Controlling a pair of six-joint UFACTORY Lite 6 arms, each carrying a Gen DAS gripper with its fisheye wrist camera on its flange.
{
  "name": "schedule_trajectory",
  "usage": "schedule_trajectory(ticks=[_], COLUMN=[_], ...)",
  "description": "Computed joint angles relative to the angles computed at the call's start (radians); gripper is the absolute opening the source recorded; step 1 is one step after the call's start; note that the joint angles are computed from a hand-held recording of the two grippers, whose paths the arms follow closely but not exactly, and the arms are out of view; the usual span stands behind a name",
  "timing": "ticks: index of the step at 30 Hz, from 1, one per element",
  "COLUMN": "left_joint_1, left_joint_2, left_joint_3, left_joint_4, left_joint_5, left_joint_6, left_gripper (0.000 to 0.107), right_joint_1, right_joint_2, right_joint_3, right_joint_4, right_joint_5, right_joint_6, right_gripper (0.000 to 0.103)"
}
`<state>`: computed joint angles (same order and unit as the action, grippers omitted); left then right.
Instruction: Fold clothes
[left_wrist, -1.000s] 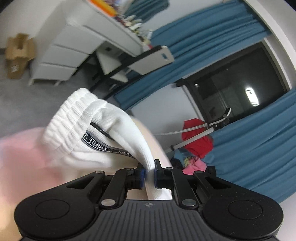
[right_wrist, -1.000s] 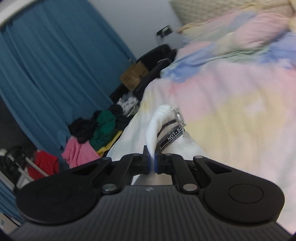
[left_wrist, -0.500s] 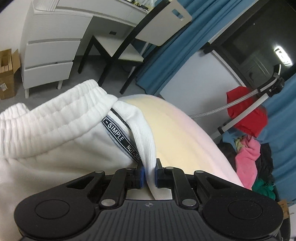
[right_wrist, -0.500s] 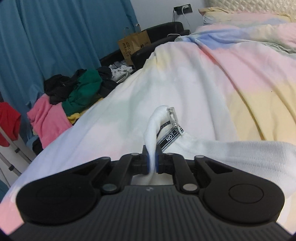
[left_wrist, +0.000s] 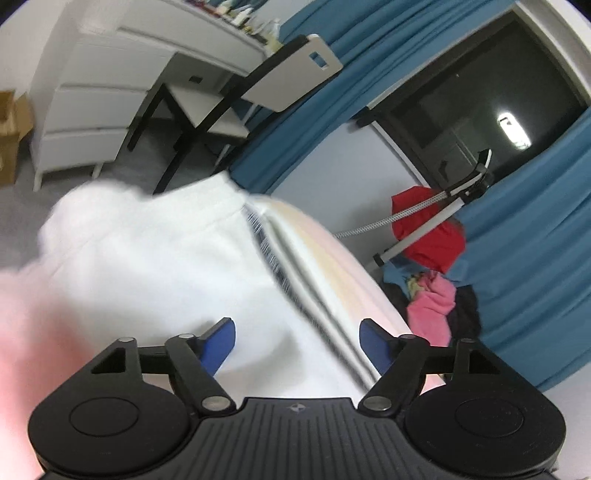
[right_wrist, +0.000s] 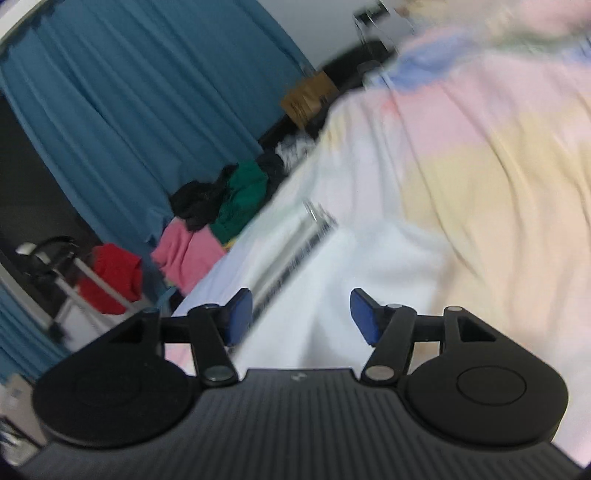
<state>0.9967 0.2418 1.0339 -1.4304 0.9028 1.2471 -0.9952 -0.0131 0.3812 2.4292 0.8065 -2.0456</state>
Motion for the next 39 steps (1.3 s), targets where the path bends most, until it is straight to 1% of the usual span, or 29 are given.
schedule_trajectory(ticks=[2, 3, 5, 6, 8, 10, 12, 14, 16, 17, 18, 19, 21, 22, 24, 27, 30, 32, 33, 35, 39], left_joint_1=[0.090, 0.126, 0.138, 0.142, 0.150, 0.133, 0.106, 0.079, 0.056, 0.047, 0.040, 0.046, 0.061, 0.073, 0.120, 0.167, 0.196, 0.197, 0.188, 0.182, 0.177], left_joint_2=[-0.019, -0.008, 0.053, 0.085, 0.150, 0.228, 0.266, 0.302, 0.318, 0.307, 0.290, 0.275, 0.247, 0.238, 0.236, 0.224, 0.265, 0.300, 0.333, 0.394, 0.431], left_joint_3=[-0.064, -0.079, -0.044, -0.024, 0.020, 0.072, 0.089, 0.107, 0.113, 0.101, 0.091, 0.081, 0.059, 0.058, 0.064, 0.060, 0.109, 0.144, 0.186, 0.262, 0.288], left_joint_4=[0.036, 0.056, 0.085, 0.100, 0.131, 0.113, 0.062, 0.008, -0.044, -0.062, -0.068, -0.069, -0.072, -0.052, -0.023, -0.050, -0.061, -0.075, -0.041, 0.047, 0.060], left_joint_5=[0.067, 0.095, 0.104, 0.108, 0.116, 0.130, 0.101, 0.073, 0.046, 0.030, 0.012, 0.016, 0.028, 0.038, 0.098, 0.141, 0.191, 0.196, 0.184, 0.175, 0.163], left_joint_6=[-0.002, -0.005, -0.036, -0.053, -0.090, -0.090, -0.074, -0.055, -0.038, -0.034, -0.044, -0.050, -0.064, -0.085, -0.096, -0.070, -0.027, -0.036, -0.072, -0.185, -0.243], left_gripper=[0.079, 0.080, 0.080, 0.080, 0.080, 0.080, 0.081, 0.083, 0.083, 0.083, 0.082, 0.082, 0.078, 0.076, 0.076, 0.076, 0.076, 0.076, 0.076, 0.070, 0.070], right_joint_1=[-0.122, -0.164, -0.212, -0.224, -0.200, -0.139, -0.076, -0.033, 0.018, 0.043, 0.064, 0.081, 0.114, 0.131, 0.166, 0.219, 0.215, 0.202, 0.197, 0.190, 0.170], right_joint_2=[0.015, 0.046, 0.140, 0.192, 0.273, 0.327, 0.395, 0.455, 0.497, 0.517, 0.528, 0.535, 0.537, 0.532, 0.501, 0.456, 0.395, 0.358, 0.348, 0.352, 0.413], right_joint_3=[-0.051, -0.039, 0.017, 0.045, 0.082, 0.119, 0.170, 0.205, 0.233, 0.248, 0.261, 0.278, 0.288, 0.281, 0.257, 0.226, 0.201, 0.186, 0.187, 0.202, 0.254], right_joint_4=[-0.179, -0.265, -0.419, -0.473, -0.493, -0.448, -0.385, -0.283, -0.159, -0.100, -0.050, -0.008, 0.065, 0.100, 0.168, 0.267, 0.274, 0.259, 0.250, 0.235, 0.210], right_joint_5=[0.076, 0.088, 0.126, 0.153, 0.191, 0.174, 0.161, 0.198, 0.209, 0.215, 0.211, 0.198, 0.186, 0.191, 0.190, 0.187, 0.195, 0.191, 0.182, 0.150, 0.102], right_joint_6=[0.117, 0.186, 0.318, 0.362, 0.374, 0.355, 0.341, 0.280, 0.213, 0.181, 0.150, 0.124, 0.070, 0.044, -0.005, -0.077, -0.105, -0.119, -0.119, -0.103, -0.075], right_gripper=[0.062, 0.062, 0.062, 0.062, 0.062, 0.062, 0.061, 0.062, 0.060, 0.054, 0.044, 0.037, 0.027, 0.026, 0.023, 0.021, 0.020, 0.020, 0.020, 0.019, 0.019])
